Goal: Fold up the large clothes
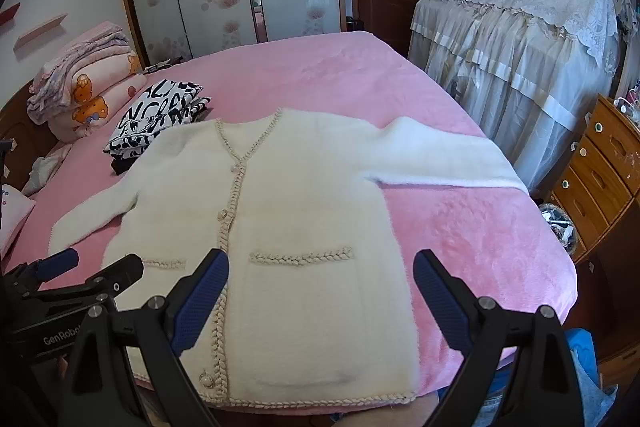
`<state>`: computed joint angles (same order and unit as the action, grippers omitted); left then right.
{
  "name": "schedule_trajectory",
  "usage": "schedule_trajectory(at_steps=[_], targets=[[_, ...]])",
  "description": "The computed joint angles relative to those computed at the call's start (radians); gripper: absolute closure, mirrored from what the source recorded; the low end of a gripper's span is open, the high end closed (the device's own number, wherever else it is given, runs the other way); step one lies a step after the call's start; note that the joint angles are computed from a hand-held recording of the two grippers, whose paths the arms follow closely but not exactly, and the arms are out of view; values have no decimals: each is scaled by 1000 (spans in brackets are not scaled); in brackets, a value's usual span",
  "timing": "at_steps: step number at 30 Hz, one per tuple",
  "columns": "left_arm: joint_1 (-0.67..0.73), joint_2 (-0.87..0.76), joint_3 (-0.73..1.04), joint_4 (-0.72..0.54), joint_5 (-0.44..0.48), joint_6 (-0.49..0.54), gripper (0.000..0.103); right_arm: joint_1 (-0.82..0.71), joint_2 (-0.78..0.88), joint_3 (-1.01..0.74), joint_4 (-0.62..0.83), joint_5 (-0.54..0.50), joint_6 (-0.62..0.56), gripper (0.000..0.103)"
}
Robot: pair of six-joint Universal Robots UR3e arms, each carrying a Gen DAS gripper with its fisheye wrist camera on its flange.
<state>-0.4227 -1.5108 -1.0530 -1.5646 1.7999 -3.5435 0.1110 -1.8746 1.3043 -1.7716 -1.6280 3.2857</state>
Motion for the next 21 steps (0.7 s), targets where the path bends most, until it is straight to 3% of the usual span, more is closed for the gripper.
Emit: schedule_trajectory(at_steps=[21], targets=[[-36, -113, 101, 21, 27, 7, 1, -140, -37, 80, -18, 130, -84, 9]])
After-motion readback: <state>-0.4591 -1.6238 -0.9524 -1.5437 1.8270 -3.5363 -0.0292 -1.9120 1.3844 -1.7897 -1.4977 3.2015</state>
